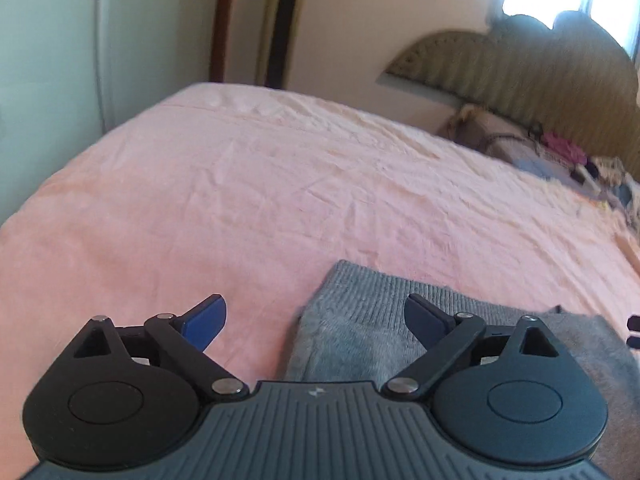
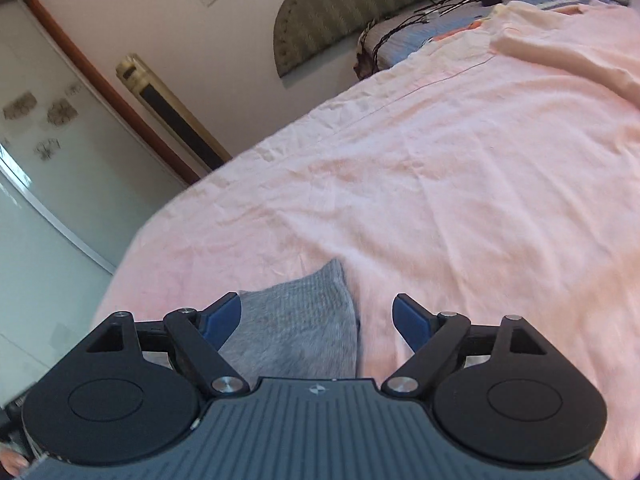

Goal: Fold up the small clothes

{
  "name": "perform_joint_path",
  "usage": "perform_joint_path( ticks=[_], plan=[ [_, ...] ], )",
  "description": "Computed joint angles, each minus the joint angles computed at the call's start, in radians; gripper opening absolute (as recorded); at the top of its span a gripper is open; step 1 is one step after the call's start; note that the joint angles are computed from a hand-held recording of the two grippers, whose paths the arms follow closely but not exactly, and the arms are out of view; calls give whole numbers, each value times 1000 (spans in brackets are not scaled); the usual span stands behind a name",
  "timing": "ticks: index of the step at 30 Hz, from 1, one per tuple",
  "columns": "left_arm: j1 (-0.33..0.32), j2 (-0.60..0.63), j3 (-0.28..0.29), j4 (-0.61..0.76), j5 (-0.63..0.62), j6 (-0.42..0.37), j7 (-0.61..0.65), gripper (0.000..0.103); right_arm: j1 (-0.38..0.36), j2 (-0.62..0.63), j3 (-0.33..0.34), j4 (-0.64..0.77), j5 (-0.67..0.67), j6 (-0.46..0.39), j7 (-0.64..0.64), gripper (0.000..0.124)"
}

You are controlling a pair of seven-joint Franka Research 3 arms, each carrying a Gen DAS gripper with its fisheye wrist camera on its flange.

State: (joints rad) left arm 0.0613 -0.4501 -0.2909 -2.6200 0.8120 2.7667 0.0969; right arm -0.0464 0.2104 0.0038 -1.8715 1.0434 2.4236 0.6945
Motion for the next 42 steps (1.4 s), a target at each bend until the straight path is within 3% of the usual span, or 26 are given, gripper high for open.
perform_joint_path(
  ticks=[3,5,6,7,8,10,12,16,17,19,20,22,23,25,27,30,31,33,36,38,40,41,42],
  plan=[
    [-43,169,51,106,-55,-10,187,75,40,82,11,88,-125,7,57,84],
    [-24,220,15,147,65,-55,141,68,43,105,27,108,-145,3,44,80],
    [-21,224,11,150,130,-45,99,45,42,107,37,103,-142,18,14,61],
    [-35,224,33,146,151,-16,88,29,38,111,43,107,-148,4,-9,42],
    [-40,219,27,152,147,-43,85,11,37,124,42,129,-172,-34,3,16],
    [-47,200,5,156,218,-121,7,10,30,116,50,118,-151,-21,-29,15],
    [-63,210,37,154,197,-122,21,10,19,89,62,83,-82,33,-82,14],
    [-78,208,28,147,284,-161,-55,16,18,115,54,88,-59,34,-67,13],
    [-90,197,28,147,269,-183,-56,22,15,105,60,72,-38,51,-95,16],
    [-110,162,13,147,253,-259,-74,35,22,76,52,49,-41,61,-61,40],
    [-115,133,-1,138,277,-281,-114,45,27,50,50,27,-26,93,-55,63],
    [-114,75,-32,109,376,-272,-271,65,26,-26,72,-48,124,195,-194,68],
    [-116,65,-45,106,421,-259,-342,80,27,-59,74,-75,198,195,-263,68],
    [-138,105,-45,139,438,-237,-340,82,46,-104,62,-112,250,147,-324,71],
    [-166,184,-34,189,395,-240,-249,82,91,-110,55,-130,204,157,-327,82],
    [-209,266,2,212,301,-294,-147,83,164,-69,50,-148,61,298,-262,82],
    [-192,249,3,177,358,-250,-206,84,176,-47,47,-154,59,349,-282,82],
    [-182,227,26,144,389,-192,-264,88,132,-42,89,-167,193,394,-440,84],
    [-190,265,19,181,373,-245,-231,94,132,-25,69,-145,249,364,-430,87],
    [-206,264,17,190,335,-286,-199,95,155,-23,66,-148,165,388,-394,96],
    [-232,232,-13,188,272,-383,-162,94,195,-40,59,-180,16,467,-292,96],
    [-255,191,-11,161,251,-379,-168,94,208,-72,57,-215,-7,493,-262,94],
    [-266,140,-5,118,242,-324,-186,94,187,-113,74,-245,40,465,-298,95]
  ],
)
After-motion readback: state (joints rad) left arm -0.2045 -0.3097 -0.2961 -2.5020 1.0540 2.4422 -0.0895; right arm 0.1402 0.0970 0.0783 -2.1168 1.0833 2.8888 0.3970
